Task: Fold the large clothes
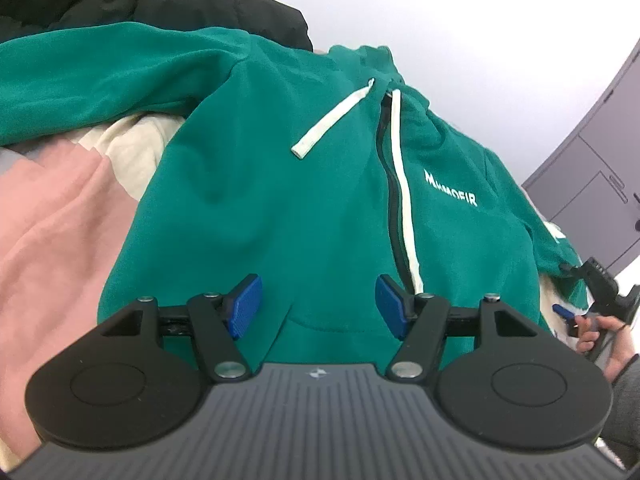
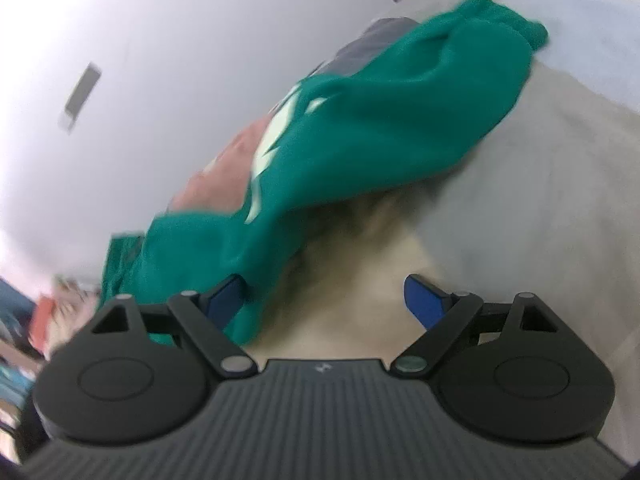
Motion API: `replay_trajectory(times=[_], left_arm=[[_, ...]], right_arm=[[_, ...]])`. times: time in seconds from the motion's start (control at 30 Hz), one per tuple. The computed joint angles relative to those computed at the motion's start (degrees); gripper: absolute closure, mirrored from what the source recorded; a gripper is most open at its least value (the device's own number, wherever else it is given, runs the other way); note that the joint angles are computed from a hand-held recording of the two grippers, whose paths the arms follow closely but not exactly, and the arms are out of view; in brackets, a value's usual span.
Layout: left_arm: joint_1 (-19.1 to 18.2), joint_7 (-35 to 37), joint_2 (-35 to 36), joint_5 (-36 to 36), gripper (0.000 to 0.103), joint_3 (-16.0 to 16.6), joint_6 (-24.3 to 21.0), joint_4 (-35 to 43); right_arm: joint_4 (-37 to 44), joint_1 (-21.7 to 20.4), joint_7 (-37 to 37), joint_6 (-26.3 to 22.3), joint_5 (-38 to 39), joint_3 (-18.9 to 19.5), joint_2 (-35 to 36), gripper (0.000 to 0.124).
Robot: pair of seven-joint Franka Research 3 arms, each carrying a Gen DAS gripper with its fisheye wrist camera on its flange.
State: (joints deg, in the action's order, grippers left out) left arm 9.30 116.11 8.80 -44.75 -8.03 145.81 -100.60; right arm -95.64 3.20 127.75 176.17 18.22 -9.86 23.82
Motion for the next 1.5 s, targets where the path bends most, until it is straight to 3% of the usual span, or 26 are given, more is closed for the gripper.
replay_trajectory(times=[0.1,0.17,0.2,0.27,0.33,0.37,0.43,0.47,0.53,0.63,0.7,0.73,0.8,0.93,1.03,1.13,1.2,1.3,1.37,1.5], left_arm=[[-0.41,-0.59,0.23,0.16,0.035,-0.16,1.86,-0.23],[-0.90,-1.94,0.49,1.60,0.035,-0.22,3.90,-0.44],[-1.09,-2.74,0.79,2.41,0.035,-0.26,4.69,-0.28],[-1.21,-4.29,1.55,3.47,0.035,-0.51,5.97,0.22],[-1.25,-6.64,2.30,4.84,0.035,-0.70,6.79,0.78],[-1.18,-7.67,2.67,5.49,0.035,-0.84,6.98,1.12],[-0.99,-9.55,3.29,6.75,0.035,-1.12,7.46,1.55],[-0.92,-10.42,3.45,7.38,0.035,-1.25,7.80,1.61],[-0.67,-11.44,3.59,8.33,0.035,-1.59,8.51,1.52],[-0.42,-12.87,3.71,9.93,0.035,-1.88,9.57,1.25],[-0.23,-13.71,3.88,10.67,0.035,-2.08,9.63,1.39],[-0.15,-13.97,3.98,11.02,0.035,-2.18,9.67,1.50],[-0.08,-14.45,4.01,11.70,0.035,-2.36,10.10,1.43],[0.20,-14.99,4.36,12.20,0.035,-2.77,10.61,1.60],[0.53,-14.69,4.25,11.92,0.035,-3.18,10.74,1.43],[0.59,-14.34,3.57,11.81,0.035,-3.26,11.12,0.63],[0.58,-13.86,3.02,11.29,0.035,-3.31,11.63,-0.04],[0.25,-13.74,2.28,11.20,0.035,-3.07,12.83,-1.10],[0.25,-13.17,2.05,10.26,0.035,-3.13,13.51,-1.48],[-0.76,-16.28,2.34,13.39,0.035,-2.13,14.35,-1.52]], right_arm=[[1.82,-3.87,-0.79,7.66,1.15,3.40,3.47,0.036],[3.57,-10.53,-5.37,14.54,4.45,11.48,5.94,0.035],[4.38,-14.61,-2.75,17.67,1.40,15.64,7.42,0.035],[6.95,-16.77,-4.27,21.82,6.09,18.23,9.99,0.035],[8.06,-17.15,0.31,26.74,8.99,18.05,11.86,0.036],[8.45,-20.12,4.06,28.17,7.26,20.97,12.96,0.036],[9.39,-23.67,11.14,26.30,2.66,23.80,14.27,0.036],[9.89,-22.90,13.78,25.59,0.89,22.21,14.48,0.036],[11.28,-17.03,15.97,21.10,0.50,13.62,13.89,0.036],[16.22,-4.82,7.26,15.10,14.08,-1.39,15.61,0.036],[17.74,-2.18,6.15,14.79,15.80,-5.48,16.74,0.037],[18.22,-3.69,7.84,15.17,13.17,-4.53,16.94,0.038],[19.03,-6.22,4.43,17.71,13.91,-0.72,16.81,0.039],[16.44,-18.38,-0.19,27.49,0.26,15.47,15.42,0.039],[8.89,-26.37,5.55,30.69,-9.62,23.71,12.17,0.039],[-2.48,-31.91,15.14,31.45,-12.64,28.21,7.20,0.038],[-7.51,-33.02,18.90,30.60,-13.53,28.62,5.07,0.042],[-7.62,-33.53,21.44,34.16,-17.96,27.94,6.75,0.041],[-6.04,-30.45,21.48,34.04,-14.92,24.62,7.22,0.041],[1.21,-19.60,15.88,27.46,-2.68,12.78,8.94,0.041]])
